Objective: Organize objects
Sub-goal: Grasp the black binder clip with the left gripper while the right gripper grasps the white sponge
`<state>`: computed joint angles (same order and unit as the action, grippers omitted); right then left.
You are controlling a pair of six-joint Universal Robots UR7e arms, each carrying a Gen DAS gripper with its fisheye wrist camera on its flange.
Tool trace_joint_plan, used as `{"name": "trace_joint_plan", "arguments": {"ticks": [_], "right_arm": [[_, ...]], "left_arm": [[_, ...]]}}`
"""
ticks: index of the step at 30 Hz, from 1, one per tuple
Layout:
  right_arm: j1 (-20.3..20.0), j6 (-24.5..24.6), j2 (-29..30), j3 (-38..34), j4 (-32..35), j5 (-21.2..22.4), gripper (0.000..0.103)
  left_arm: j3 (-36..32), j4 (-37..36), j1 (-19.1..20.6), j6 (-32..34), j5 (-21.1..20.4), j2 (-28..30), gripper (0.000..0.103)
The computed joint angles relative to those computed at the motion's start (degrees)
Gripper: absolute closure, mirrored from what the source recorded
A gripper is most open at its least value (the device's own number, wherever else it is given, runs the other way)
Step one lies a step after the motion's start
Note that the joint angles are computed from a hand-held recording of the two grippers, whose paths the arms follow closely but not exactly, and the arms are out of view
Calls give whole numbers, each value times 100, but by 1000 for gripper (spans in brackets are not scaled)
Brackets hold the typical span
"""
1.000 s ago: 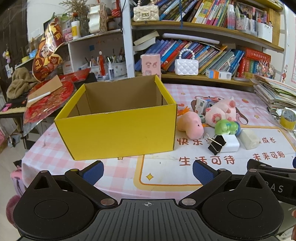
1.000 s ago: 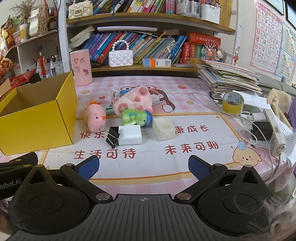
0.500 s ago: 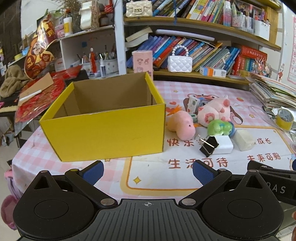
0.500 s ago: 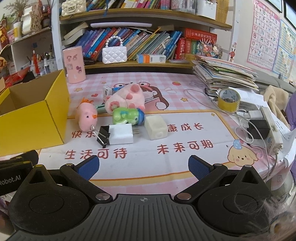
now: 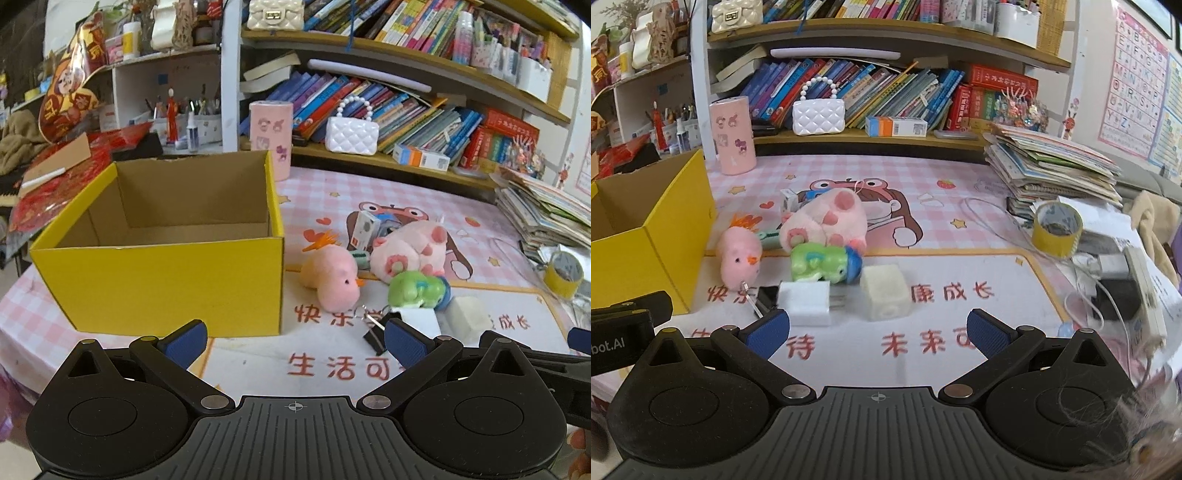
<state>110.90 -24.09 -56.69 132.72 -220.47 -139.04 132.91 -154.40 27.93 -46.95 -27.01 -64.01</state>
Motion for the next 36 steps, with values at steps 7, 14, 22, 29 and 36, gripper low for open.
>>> {"name": "trace_joint_plan", "arguments": {"ticks": [7, 14, 22, 29, 36], "right_arm": [[-429, -443, -243, -169, 360, 453, 0], [-842, -486, -501, -301, 986, 874, 0], [-1167, -421, -640, -462, 1622, 1261, 5], [-1269, -607, -636, -593, 1838, 1429, 24], [-1350, -719, -600, -669, 2072, 1524, 24]], "left_arm": [[-412, -77, 180, -130, -24, 480, 0], [-642, -354, 387, -376, -491, 668, 0], [-878, 883, 337, -1322, -231, 690, 0], [-933, 1645, 258, -2029, -118, 581, 0], [-990, 2017, 331, -2616, -401, 485, 0]]}}
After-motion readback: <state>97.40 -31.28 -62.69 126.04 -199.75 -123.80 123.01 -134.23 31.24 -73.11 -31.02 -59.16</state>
